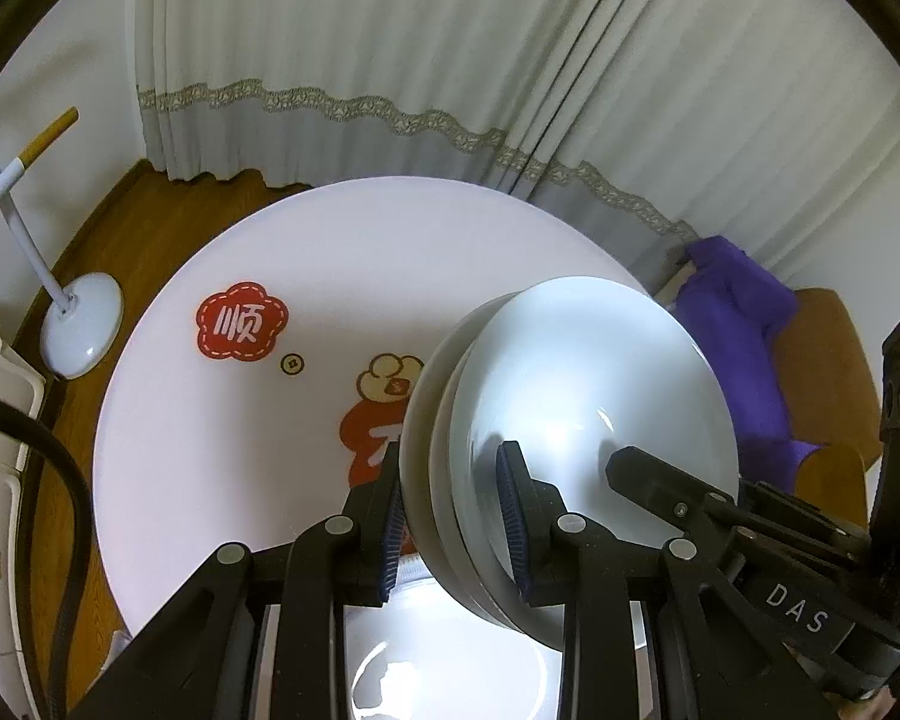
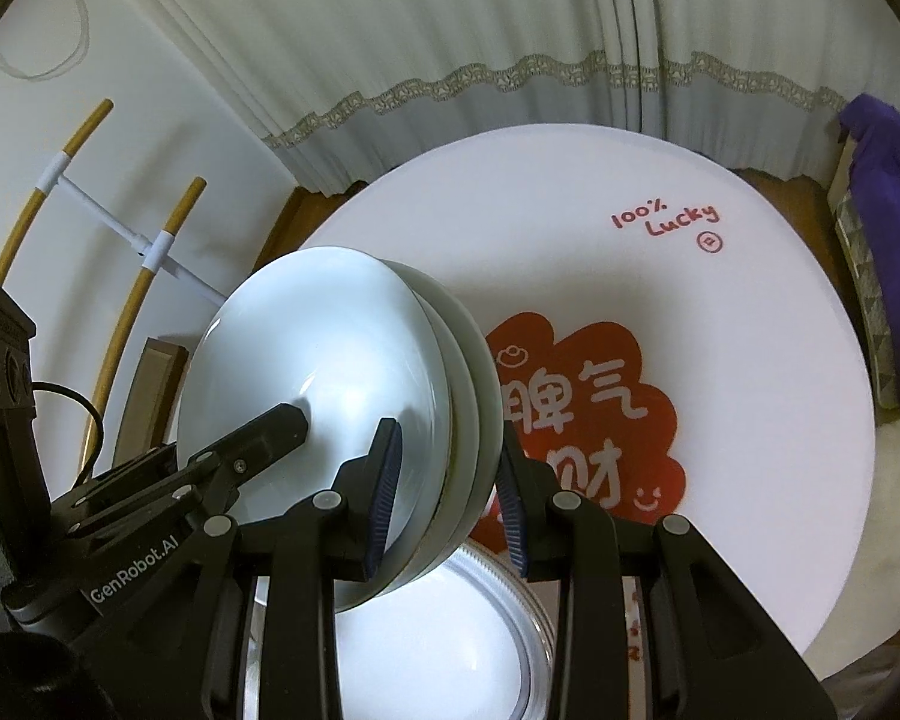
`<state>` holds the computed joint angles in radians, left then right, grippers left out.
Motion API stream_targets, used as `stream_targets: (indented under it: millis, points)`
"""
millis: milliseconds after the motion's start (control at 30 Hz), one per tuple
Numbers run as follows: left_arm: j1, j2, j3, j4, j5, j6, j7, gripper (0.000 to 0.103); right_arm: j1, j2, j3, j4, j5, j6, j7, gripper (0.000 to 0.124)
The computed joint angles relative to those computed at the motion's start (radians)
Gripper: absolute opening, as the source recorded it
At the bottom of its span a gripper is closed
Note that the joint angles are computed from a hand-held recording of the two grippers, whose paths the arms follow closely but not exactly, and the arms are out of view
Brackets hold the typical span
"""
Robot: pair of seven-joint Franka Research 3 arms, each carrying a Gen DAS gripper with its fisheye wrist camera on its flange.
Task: Organize plates and bowls
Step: 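Lift the white plate stack and carry it over the grey-rimmed plates with both tools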
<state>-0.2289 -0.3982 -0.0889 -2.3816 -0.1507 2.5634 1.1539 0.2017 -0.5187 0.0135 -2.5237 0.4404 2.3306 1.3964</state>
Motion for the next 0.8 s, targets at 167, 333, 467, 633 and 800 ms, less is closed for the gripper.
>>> stream_targets:
  millis: [167,333,467,633,800]
  points:
    - [-0.012,-0.089,-0.013,-0.057,0.011,-0.01,-0.025,0.026,-0.007,-0.087,0.0,-0.036,-0.013,-0.024,0.009,0.031]
    - [-0.033,-0.185,-0.021,-0.124,0.03,-0.024,-0.068,0.026,-0.012,-0.178,0.002,-0.08,-0.021,-0.054,0.018,0.031]
    - [-0.051,-0.25,-0.028,-0.171,0.047,-0.036,-0.104,0.026,-0.011,-0.244,0.004,-0.119,-0.024,-0.072,0.022,0.031]
    - [-0.074,-0.324,-0.042,-0.218,0.071,-0.064,-0.158,0.026,-0.011,-0.319,0.0,-0.168,-0.02,-0.096,0.02,0.031]
    - [-0.102,-0.38,-0.053,-0.254,0.09,-0.09,-0.201,0.026,-0.016,-0.397,-0.003,-0.219,-0.018,-0.124,0.02,0.031]
